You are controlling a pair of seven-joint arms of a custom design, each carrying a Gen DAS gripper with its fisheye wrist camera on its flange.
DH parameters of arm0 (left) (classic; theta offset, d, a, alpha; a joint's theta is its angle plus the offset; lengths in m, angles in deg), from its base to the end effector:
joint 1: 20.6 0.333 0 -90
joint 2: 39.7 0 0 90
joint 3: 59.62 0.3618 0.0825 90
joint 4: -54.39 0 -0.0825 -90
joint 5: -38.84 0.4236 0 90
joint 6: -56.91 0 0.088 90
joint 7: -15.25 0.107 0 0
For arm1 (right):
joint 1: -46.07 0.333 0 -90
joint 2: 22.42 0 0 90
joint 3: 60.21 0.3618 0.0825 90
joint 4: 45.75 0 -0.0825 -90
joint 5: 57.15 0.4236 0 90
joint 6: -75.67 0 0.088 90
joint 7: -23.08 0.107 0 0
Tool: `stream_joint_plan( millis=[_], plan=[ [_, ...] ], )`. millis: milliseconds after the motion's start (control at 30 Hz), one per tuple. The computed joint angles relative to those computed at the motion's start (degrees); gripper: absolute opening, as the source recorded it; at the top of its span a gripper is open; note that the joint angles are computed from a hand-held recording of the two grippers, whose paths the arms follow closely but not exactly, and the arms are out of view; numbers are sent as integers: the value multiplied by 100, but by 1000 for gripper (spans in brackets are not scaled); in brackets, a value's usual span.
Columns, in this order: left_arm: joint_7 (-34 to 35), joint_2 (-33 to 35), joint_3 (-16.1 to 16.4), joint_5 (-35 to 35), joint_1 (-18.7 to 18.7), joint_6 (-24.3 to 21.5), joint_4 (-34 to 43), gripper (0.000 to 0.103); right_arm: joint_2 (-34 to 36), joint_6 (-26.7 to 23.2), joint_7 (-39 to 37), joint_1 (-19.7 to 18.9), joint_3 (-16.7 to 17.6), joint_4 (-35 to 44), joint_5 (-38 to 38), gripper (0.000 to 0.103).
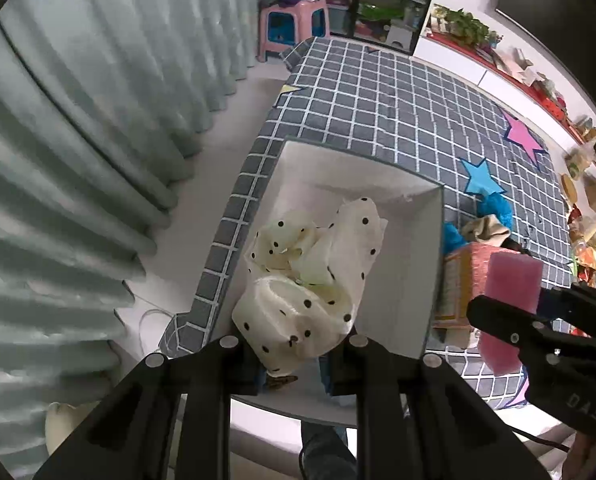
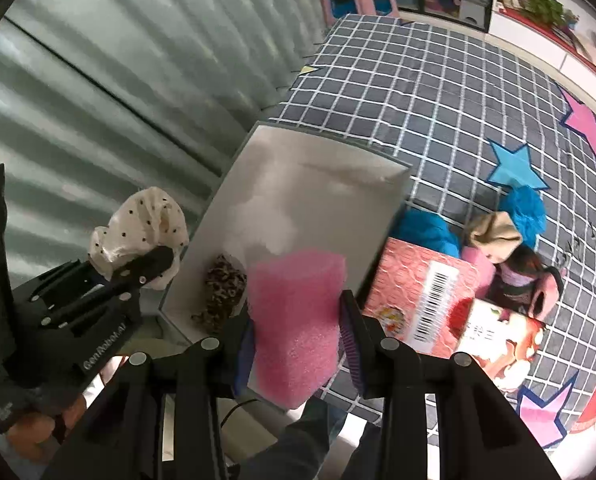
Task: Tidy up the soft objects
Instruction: 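Carry the polka-dot scrunchie with left tool while right tool carries the pink foam toward the box, then lower both held items into the white box and open both tools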
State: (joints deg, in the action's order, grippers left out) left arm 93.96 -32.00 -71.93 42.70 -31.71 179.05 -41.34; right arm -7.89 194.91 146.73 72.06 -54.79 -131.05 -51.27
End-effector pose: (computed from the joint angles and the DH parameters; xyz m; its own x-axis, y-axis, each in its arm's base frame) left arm 0.6270 -0.2590 0.5912 -0.2337 -0.9719 0.0270 -0.9217 0.2126 -0.3244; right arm 0.6166 0.3726 0.6009 -0.0472 -0.9570 -0.2862 -0.9726 0.1094 -0.2053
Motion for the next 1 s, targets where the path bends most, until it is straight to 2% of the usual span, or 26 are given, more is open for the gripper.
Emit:
stream_joint_plan(
  millis=[433, 1000],
  plan=[
    [-91, 207, 22, 84, 38, -193, 85, 22, 501, -395, -281, 36, -23, 576, 100, 40],
    [-57, 451, 1, 98, 17, -394, 321, 22, 726, -561, -392, 40, -64, 843, 173, 40]
  ],
)
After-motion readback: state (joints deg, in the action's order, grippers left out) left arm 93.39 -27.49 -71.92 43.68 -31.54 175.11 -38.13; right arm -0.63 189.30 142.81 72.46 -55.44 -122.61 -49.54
